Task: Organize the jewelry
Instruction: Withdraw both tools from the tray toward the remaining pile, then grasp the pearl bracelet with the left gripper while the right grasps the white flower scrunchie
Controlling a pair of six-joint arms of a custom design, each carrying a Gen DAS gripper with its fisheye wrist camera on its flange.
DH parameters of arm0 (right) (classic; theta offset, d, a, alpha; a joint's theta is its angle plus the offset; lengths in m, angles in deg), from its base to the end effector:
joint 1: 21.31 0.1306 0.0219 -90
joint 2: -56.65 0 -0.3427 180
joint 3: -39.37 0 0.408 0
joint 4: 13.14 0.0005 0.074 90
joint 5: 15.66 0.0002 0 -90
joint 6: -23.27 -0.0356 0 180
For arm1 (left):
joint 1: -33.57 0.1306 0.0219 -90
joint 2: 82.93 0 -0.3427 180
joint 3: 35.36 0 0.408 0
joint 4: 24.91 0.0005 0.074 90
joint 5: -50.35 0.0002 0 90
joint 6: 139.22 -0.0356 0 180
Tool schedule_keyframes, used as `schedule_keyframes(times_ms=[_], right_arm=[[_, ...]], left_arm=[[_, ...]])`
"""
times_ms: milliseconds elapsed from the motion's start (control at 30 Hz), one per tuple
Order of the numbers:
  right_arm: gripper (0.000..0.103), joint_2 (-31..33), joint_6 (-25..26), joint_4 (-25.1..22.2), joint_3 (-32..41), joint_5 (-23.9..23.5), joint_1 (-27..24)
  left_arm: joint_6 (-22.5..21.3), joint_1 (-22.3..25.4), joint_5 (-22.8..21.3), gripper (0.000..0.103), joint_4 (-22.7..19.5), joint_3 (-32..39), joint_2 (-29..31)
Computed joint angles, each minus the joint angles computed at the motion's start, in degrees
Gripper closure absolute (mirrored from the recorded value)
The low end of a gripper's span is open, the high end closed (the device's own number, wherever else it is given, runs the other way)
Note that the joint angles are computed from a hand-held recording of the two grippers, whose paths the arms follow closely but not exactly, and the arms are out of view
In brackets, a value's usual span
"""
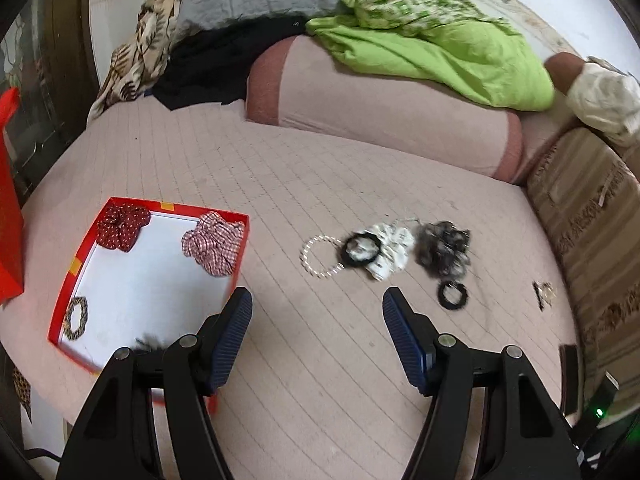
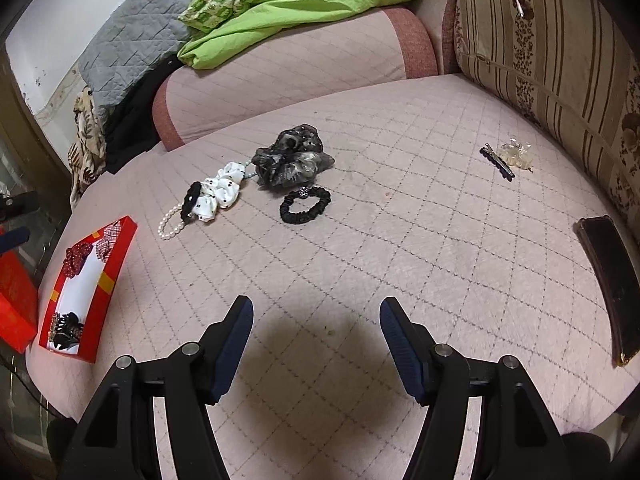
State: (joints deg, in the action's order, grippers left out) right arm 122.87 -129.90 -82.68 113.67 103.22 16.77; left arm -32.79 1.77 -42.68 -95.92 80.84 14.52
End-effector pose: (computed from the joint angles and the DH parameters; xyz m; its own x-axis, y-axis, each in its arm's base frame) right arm 0.2768 0.1944 0.4091 -0.6319 0.4975 -0.5943 0.4553 0.8588 0.2348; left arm 0.4423 -0.2726 0.5148 -0.7857 0.1548 -0.5989 0.2883 0.9483 -0.1330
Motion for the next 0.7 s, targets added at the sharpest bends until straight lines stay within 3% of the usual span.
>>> schedule_keyframes(times_ms=[267,400,567,700], right_arm=[[0.032,2.1,6.1,4.3,-0.4,-6.1,-5.8],[0.032,5.3,10.2,7.5,1.2,-9.4,-9.0],[0.032,10.4,15.8,13.4,4.3,-14.0,-11.8],[0.039,15.8,20.9,16.9,8.6,-16.6,-12.7]], left_arm=[[-3.9,1.2,-2.4,0.037,2.5,2.2,9.5],[-6.2,0.9,-3.1,0.051,3.7,4.1,14.0],[-4.2,1.9,-1.8,0.053,3.7,8.7,20.5],[-3.5,2.6,-0.9,0.054,3.1,12.2,24.5]])
